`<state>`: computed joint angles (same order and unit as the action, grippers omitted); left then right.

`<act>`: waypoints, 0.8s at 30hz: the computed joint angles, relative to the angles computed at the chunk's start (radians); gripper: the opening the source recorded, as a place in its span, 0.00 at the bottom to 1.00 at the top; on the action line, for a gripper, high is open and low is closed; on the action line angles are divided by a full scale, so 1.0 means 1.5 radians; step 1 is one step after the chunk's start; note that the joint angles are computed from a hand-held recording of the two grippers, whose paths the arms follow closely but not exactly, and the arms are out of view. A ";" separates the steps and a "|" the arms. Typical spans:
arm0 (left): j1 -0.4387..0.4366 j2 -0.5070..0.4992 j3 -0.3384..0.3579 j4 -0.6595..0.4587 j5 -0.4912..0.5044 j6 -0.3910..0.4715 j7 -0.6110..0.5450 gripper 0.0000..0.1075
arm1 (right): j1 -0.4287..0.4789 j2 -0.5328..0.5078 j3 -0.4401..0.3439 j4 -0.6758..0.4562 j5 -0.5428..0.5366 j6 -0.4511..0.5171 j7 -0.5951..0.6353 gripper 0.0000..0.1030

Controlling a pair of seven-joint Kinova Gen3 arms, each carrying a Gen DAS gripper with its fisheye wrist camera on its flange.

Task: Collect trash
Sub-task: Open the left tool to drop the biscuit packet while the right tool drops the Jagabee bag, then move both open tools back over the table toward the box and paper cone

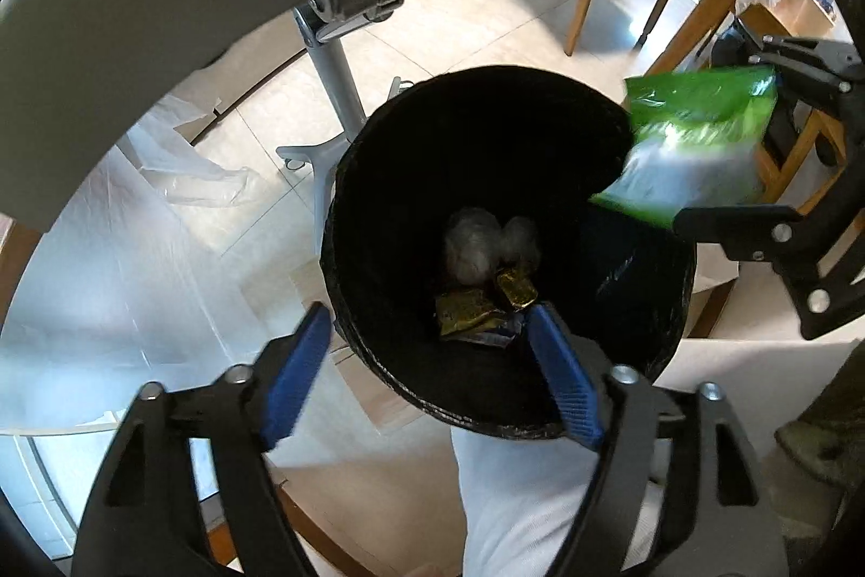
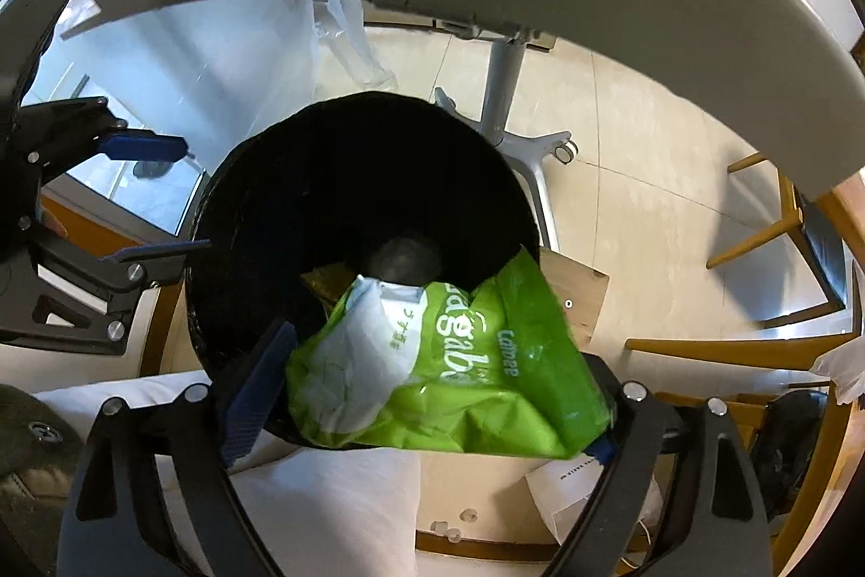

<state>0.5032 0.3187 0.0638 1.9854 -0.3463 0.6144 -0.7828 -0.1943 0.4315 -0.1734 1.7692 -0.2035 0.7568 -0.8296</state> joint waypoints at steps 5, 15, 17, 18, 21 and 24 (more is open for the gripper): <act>0.004 0.003 -0.004 -0.009 -0.005 0.003 0.007 0.75 | 0.011 0.016 -0.009 -0.011 -0.021 0.003 0.010 0.86; 0.035 -0.060 0.003 0.005 -0.053 0.032 0.059 0.75 | 0.028 -0.076 0.034 0.033 -0.145 0.000 0.150 0.86; 0.043 -0.091 0.012 0.007 -0.079 0.046 0.089 0.75 | 0.052 -0.111 0.038 0.041 -0.199 0.006 0.203 0.86; 0.042 -0.104 0.019 0.009 -0.090 0.051 0.100 0.76 | 0.076 -0.126 0.027 0.040 -0.226 0.013 0.222 0.86; 0.040 -0.149 0.041 0.002 -0.131 0.076 0.142 0.80 | 0.163 -0.159 -0.021 0.018 -0.307 0.039 0.253 0.90; 0.038 -0.179 0.067 -0.017 -0.200 0.112 0.208 0.82 | 0.247 -0.192 -0.084 0.010 -0.389 0.018 0.281 0.94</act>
<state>0.5598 0.0509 0.1639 1.9596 -0.6468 0.7829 -0.4701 0.1755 0.1432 -0.2993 1.7842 -0.7866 0.7844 -0.4082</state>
